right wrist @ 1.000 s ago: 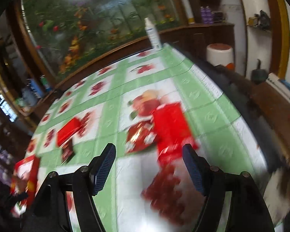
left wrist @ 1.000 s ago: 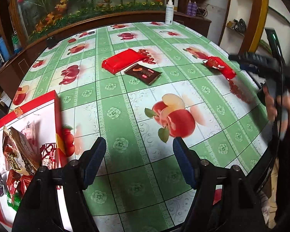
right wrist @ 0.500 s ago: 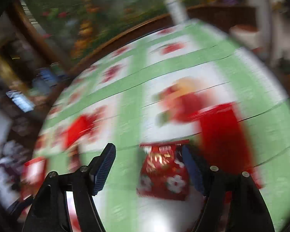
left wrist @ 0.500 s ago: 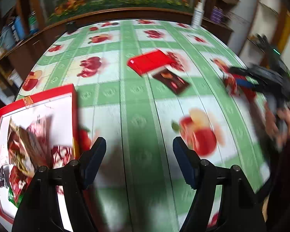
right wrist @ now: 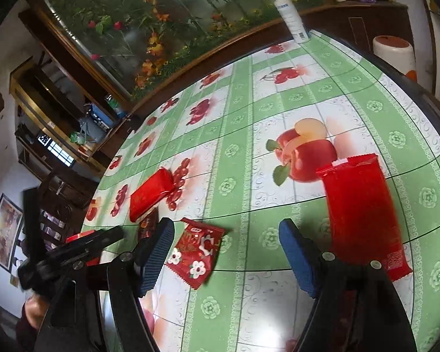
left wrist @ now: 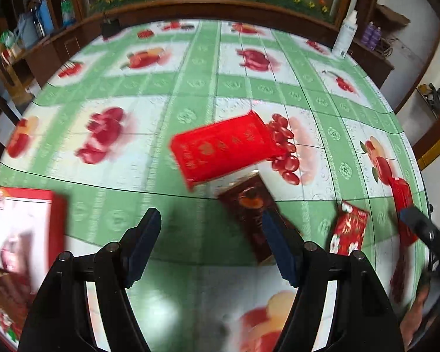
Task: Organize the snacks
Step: 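Grasp the brown chocolate packet with the left gripper while the right grasps a small red packet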
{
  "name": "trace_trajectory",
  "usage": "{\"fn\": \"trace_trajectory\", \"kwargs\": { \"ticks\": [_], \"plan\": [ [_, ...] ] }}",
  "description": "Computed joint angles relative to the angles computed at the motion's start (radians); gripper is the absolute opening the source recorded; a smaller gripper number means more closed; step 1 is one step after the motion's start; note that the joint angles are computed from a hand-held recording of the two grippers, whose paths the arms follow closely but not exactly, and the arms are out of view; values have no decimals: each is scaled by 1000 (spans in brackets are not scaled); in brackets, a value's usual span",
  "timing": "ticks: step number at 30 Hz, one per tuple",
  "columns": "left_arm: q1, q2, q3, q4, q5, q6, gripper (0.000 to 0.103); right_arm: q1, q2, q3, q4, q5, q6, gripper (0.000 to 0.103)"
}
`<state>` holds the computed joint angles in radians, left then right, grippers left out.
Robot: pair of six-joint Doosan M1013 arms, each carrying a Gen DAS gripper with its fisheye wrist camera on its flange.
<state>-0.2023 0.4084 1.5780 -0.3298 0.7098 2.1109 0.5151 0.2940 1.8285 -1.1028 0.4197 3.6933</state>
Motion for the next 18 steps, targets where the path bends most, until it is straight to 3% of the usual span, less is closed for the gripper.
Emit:
{"fn": "trace_trajectory", "kwargs": {
  "ticks": [8, 12, 16, 18],
  "plan": [
    [-21, 30, -24, -3, 44, -93, 71, 8, 2, -9, -6, 25, -8, 77],
    [-51, 23, -4, 122, -19, -147, 71, 5, 5, -10, -6, 4, -14, 77],
    [-51, 13, 22, 99, -73, -96, 72, 1, 14, -19, 55, -22, -73, 77],
    [-45, 10, 29, 76, -87, -63, 67, 4, 23, -29, 82, -23, -105, 77]
  ]
}}
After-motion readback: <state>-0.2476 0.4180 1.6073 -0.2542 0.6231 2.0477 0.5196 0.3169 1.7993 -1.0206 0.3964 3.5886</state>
